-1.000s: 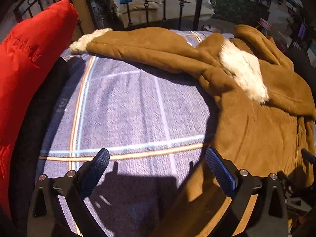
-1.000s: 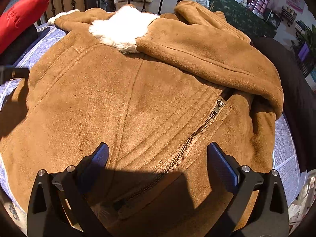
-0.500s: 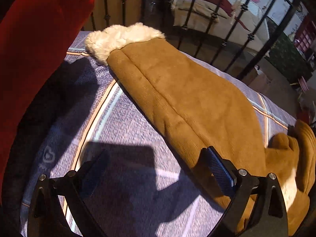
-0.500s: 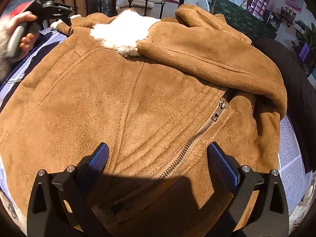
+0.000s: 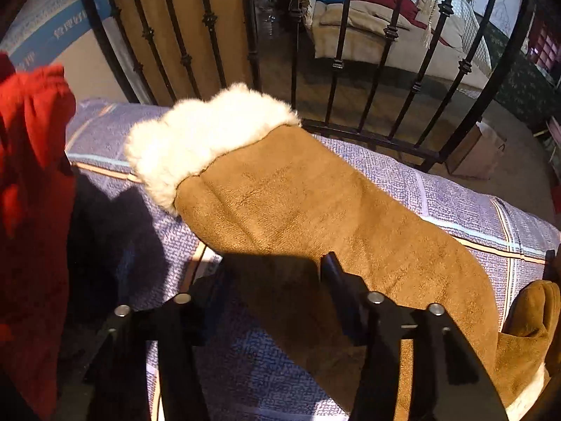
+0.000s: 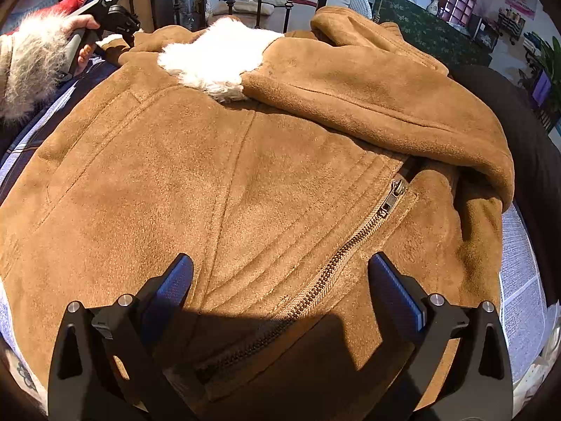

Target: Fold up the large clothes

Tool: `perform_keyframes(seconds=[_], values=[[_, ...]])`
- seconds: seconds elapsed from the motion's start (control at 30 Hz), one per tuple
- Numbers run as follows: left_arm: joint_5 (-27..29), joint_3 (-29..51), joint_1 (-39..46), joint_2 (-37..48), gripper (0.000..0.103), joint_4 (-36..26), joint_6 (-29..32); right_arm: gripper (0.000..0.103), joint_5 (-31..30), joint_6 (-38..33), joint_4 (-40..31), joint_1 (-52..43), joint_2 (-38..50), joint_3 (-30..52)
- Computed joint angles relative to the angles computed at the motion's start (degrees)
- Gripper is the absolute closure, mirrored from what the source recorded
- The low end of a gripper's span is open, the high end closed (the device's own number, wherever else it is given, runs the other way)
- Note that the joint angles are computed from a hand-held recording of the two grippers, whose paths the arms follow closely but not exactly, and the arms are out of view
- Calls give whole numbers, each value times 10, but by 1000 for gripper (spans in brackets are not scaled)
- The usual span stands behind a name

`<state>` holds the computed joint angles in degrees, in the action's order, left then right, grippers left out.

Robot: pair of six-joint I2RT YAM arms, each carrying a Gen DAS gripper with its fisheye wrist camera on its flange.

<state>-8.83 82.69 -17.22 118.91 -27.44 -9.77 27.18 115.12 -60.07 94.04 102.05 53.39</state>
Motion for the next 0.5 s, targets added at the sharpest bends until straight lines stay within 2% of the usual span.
perform_keyframes(seconds=[0.03,0.13,0.3,0.33,0.5], values=[[-15,2,-8,-5,71,-1,7,4,0,0,0,0,-1,0],[-24,-17,-26,-46,81,20,21,4,1,1,0,0,-1,-1],[-20,-56,-70,-151,87,37,58,4,1,3,0,2,-2,-2],[-13,-62,-83,-174,90,35,62,4,2,4,0,1,-2,-2],[38,-93,-180,-283,90,14,62,4,2,7,-3,2,-6,-2]])
